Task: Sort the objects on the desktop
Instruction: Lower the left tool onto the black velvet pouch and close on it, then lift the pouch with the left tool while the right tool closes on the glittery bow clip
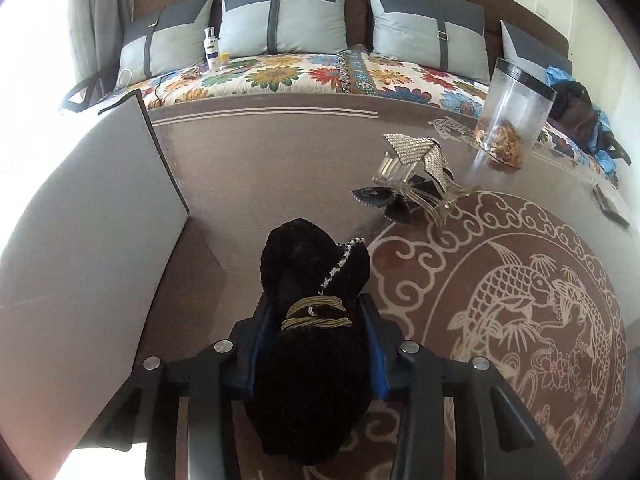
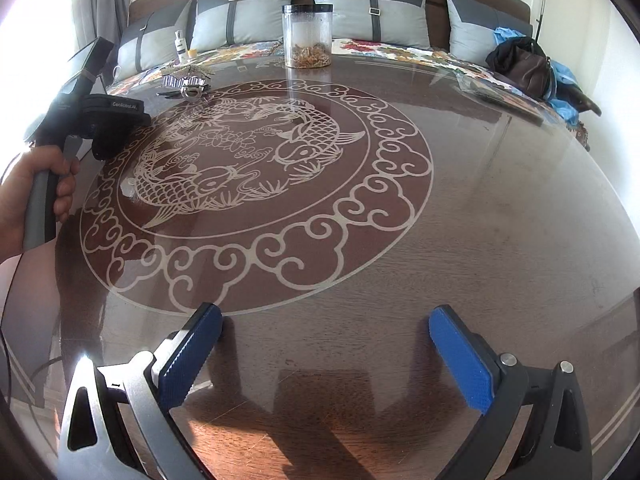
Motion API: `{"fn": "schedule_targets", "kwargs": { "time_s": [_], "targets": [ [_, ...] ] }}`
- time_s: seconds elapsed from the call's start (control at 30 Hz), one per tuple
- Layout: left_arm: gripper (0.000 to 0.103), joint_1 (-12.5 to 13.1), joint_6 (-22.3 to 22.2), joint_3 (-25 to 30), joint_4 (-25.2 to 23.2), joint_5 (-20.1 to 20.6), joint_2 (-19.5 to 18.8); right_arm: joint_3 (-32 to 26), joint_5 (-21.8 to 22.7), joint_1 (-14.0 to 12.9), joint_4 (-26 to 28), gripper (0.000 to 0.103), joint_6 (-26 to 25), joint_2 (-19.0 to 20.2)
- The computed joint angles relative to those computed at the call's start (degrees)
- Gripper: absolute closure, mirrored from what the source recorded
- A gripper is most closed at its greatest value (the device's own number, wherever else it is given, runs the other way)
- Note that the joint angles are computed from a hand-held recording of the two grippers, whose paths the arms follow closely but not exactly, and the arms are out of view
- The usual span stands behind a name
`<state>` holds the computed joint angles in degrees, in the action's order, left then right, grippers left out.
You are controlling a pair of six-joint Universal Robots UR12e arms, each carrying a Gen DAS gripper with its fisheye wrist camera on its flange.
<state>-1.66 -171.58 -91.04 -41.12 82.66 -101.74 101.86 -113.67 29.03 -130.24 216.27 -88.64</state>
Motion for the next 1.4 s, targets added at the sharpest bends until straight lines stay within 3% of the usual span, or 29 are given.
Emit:
{"fn": "schedule_targets", "kwargs": {
  "time_s": [0.07, 0.2, 0.4, 0.5, 0.63, 0.73, 0.83, 0.93, 1.03, 1.07, 1.17, 1.27, 1.4],
  "targets": [
    [0.063, 1.06, 1.62, -2.92, 0.88, -3.15, 2.24, 0.02, -0.01, 0.01, -0.04, 0.000, 0.00, 0.01],
    [0.063, 2.66, 7.34, -9.57, 2.22, -4.97, 7.92, 0.02, 0.02, 0.00, -0.04, 0.000, 0.00, 0.01],
    [0.063, 4.75, 7.69, -14.13, 2.15, -7.04, 12.41, -0.23, 0.90, -0.27, -0.43, 0.000, -0.54, 0.22],
    [0.063, 5.20, 7.13, -14.35, 2.01, -8.07, 12.58, -1.11, 8.32, -2.40, -8.25, 0.000, -3.19, 1.64],
    [0.063, 5.02, 7.26, -14.37, 2.11, -7.69, 12.57, -10.37, 19.71, -6.17, -12.67, 0.000, -5.70, 9.33],
    [0.063, 5.28, 7.06, -14.42, 1.95, -8.38, 12.66, -22.23, 23.51, -7.59, -9.06, 0.000, -7.08, 17.52],
    [0.063, 5.36, 7.04, -14.43, 1.90, -8.56, 12.69, -33.94, 23.78, -7.86, -4.73, 0.000, -5.45, 24.82],
    [0.063, 5.45, 7.00, -14.43, 1.82, -8.77, 12.72, -45.35, 19.18, -7.18, 5.92, 0.000, -4.13, 31.23],
    [0.063, 5.76, 6.81, -14.43, 1.62, -9.57, 12.77, -53.45, 20.49, -7.45, 19.01, 0.003, -2.48, 35.82],
    [0.063, 5.85, 6.72, -14.44, 1.56, -9.83, 12.78, -53.61, 21.03, -7.62, 20.22, 0.026, -2.27, 36.00],
    [0.063, 6.05, 6.52, -14.47, 1.45, -10.42, 12.81, -46.57, 21.01, -7.65, 12.67, 0.030, -2.81, 32.54],
    [0.063, 6.23, 6.32, -14.51, 1.30, -11.02, 12.88, -39.57, 21.34, -7.73, 6.76, 0.030, -6.86, 28.41],
    [0.063, 6.39, 6.24, -14.56, 1.20, -11.53, 12.89, -27.21, 21.51, -6.58, -0.18, 0.030, -17.81, 20.07]
  ]
}}
